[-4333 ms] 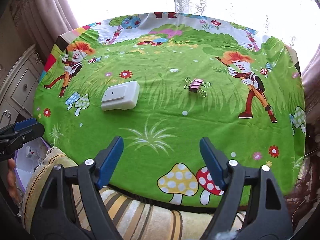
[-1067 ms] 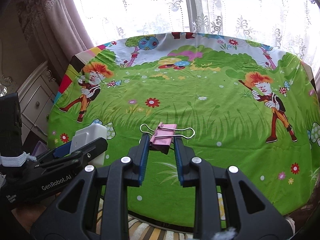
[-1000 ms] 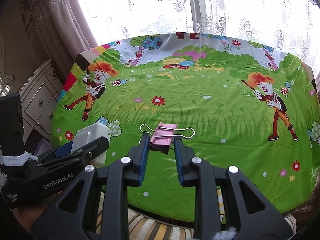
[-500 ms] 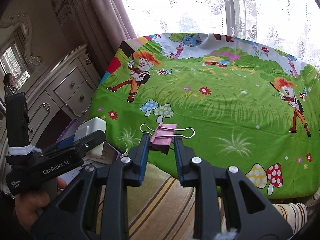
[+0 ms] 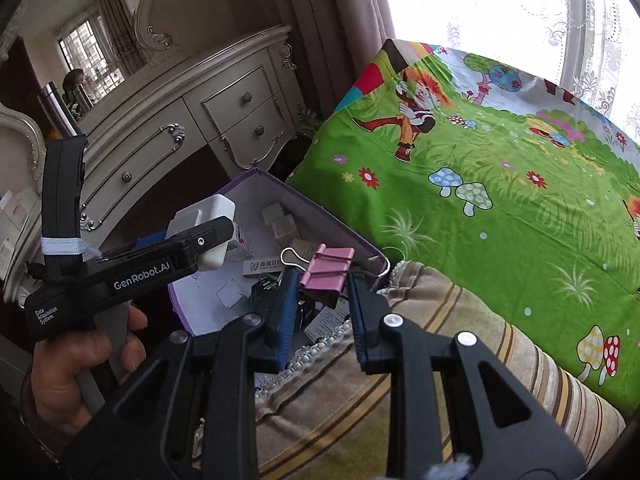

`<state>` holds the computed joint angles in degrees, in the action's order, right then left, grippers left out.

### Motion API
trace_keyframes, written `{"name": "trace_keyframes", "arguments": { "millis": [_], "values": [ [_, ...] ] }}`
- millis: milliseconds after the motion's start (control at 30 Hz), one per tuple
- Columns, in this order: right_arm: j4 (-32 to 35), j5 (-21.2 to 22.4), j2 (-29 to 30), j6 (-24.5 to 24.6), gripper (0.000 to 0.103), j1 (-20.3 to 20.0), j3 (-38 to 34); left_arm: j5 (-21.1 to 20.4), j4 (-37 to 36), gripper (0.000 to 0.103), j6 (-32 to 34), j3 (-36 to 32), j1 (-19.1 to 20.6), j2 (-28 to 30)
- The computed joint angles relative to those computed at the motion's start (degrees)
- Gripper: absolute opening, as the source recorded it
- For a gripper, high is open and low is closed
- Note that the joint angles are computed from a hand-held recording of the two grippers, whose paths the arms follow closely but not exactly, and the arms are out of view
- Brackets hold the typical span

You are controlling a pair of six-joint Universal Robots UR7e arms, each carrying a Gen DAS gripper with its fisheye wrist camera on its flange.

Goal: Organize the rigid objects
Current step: 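Carry the white device and pink clip to the purple box and open both grippers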

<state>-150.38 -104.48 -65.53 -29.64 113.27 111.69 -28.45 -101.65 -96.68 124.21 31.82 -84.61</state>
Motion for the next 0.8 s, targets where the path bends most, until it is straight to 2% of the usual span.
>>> {"name": "trace_keyframes", "arguments": {
  "millis": [167,433,467,533,600,667,800],
  "values": [
    [0.1,-2.7,2.8,-2.6,0.029,2.1,1.3,-1.7,7.0,0.086,-7.0,1.8,-0.5,-3.1],
    [1.2,-6.9,6.8,-3.1,0.029,3.0,0.6,-3.2,12.1,0.087,-12.4,2.1,0.3,-4.6],
    [1.0,-7.2,7.1,-3.0,0.032,2.9,0.5,-3.5,12.9,0.087,-13.2,1.9,0.4,-4.5],
    [0.7,-7.4,7.3,-2.6,0.043,2.9,0.3,-3.9,14.4,0.088,-14.4,1.3,0.6,-4.0],
    [0.0,-7.4,7.3,-2.6,0.063,2.9,0.3,-4.5,14.9,0.088,-14.7,0.9,1.0,-3.8],
    [-1.0,-7.1,7.1,-3.2,0.07,3.0,0.7,-5.2,15.2,0.088,-14.9,0.5,1.0,-3.3],
    [-3.9,-7.8,6.4,-5.2,0.073,3.1,1.8,-6.7,19.4,0.088,-17.7,-1.6,-0.4,-0.8]
  ]
}}
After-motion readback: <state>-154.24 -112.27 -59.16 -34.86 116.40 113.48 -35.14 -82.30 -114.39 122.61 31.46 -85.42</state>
